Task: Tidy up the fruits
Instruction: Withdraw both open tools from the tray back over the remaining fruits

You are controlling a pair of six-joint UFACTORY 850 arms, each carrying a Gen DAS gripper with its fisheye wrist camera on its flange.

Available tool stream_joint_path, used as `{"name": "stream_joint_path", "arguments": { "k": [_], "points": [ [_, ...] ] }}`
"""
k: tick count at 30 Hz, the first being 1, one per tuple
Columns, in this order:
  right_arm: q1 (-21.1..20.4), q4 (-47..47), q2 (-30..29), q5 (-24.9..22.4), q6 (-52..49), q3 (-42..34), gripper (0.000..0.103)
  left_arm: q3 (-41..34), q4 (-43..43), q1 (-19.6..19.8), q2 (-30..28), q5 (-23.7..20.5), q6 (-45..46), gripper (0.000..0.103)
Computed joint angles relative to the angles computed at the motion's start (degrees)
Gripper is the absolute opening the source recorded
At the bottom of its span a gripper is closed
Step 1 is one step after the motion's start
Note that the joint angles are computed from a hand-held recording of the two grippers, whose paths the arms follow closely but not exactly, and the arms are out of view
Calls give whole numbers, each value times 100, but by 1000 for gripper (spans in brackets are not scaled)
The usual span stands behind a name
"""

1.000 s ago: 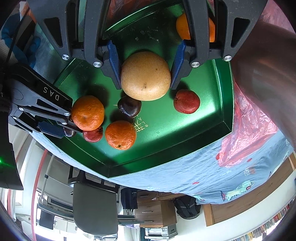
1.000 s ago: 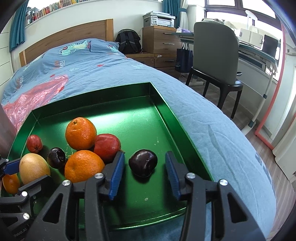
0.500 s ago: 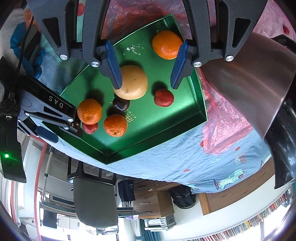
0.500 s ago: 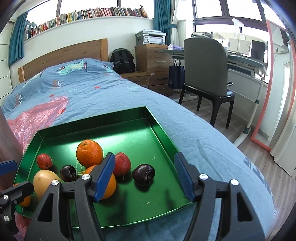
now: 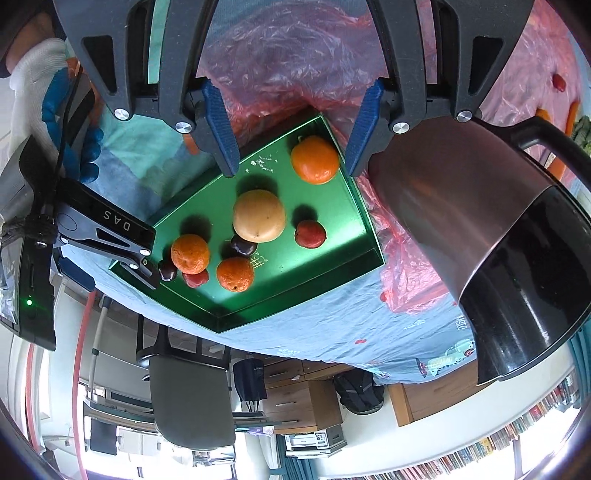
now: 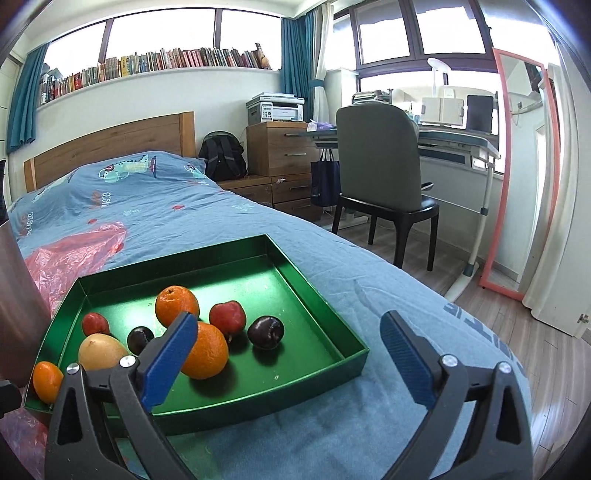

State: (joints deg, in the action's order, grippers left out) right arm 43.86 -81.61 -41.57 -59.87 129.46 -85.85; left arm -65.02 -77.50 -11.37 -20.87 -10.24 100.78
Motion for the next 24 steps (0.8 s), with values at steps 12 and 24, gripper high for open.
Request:
{"name": "stream_joint_path", "arguments": {
  "k": [12, 24],
  "points": [
    [431, 258, 331, -3, 163, 389, 103, 673, -794, 151, 669, 24, 885, 57],
    [969, 344, 376, 393, -182, 185, 103, 1423, -963, 752, 1415, -62, 1099, 57]
  ]
}}
